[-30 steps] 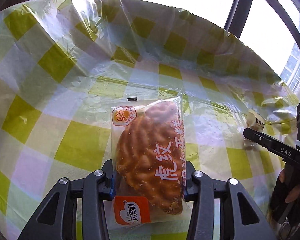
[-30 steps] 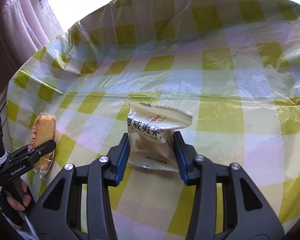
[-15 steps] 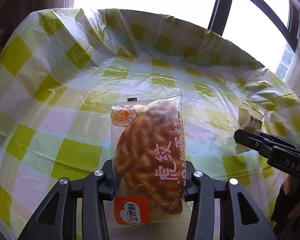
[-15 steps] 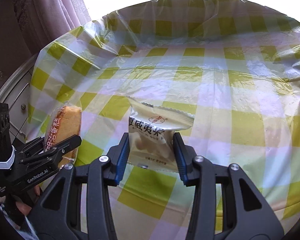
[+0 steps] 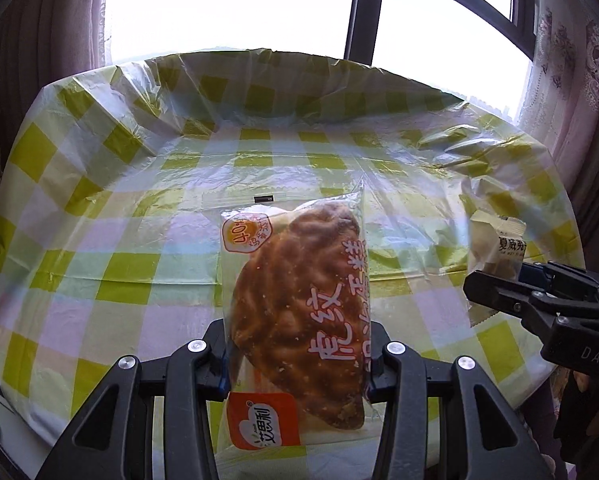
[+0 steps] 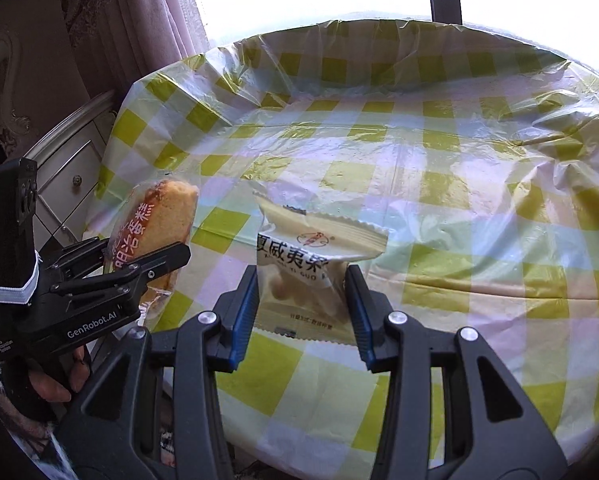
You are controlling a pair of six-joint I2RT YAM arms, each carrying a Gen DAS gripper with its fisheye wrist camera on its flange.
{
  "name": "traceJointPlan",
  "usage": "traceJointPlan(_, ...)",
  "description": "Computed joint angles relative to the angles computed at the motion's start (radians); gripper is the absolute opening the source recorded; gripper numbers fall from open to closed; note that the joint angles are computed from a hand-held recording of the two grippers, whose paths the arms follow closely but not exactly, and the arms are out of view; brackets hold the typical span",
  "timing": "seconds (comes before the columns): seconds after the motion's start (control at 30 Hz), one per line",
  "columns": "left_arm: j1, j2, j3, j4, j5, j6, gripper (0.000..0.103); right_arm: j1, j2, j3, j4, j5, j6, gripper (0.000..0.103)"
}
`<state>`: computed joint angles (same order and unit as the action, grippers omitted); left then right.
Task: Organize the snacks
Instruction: 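Carry the cookie packet and cake pack over the white box with both grippers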
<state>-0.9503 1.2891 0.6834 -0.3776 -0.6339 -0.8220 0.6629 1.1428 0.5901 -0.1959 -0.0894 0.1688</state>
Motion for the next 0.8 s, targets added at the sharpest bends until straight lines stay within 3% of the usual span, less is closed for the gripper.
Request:
traceJointPlan(0.37, -0.096, 0.192, 0.143, -0.015, 0.009, 0.08, 0.046, -0.222, -0.298, -0.14, -0.118, -0.123, -0.04, 0.047)
traceJointPlan(0.53, -0.153, 0.24, 0.219, -0.06, -0.029, 0.116, 0.046, -0.324, -0.452, -0.179, -0.228, -0.158, -0.09, 0.047)
traceJointPlan(0.8, -0.237, 0.377, 0.414, -0.103, -0.037, 0.25, 0.046, -0.692, -0.657, -0.193, -0.459, -0.336, -0.273, 0.047)
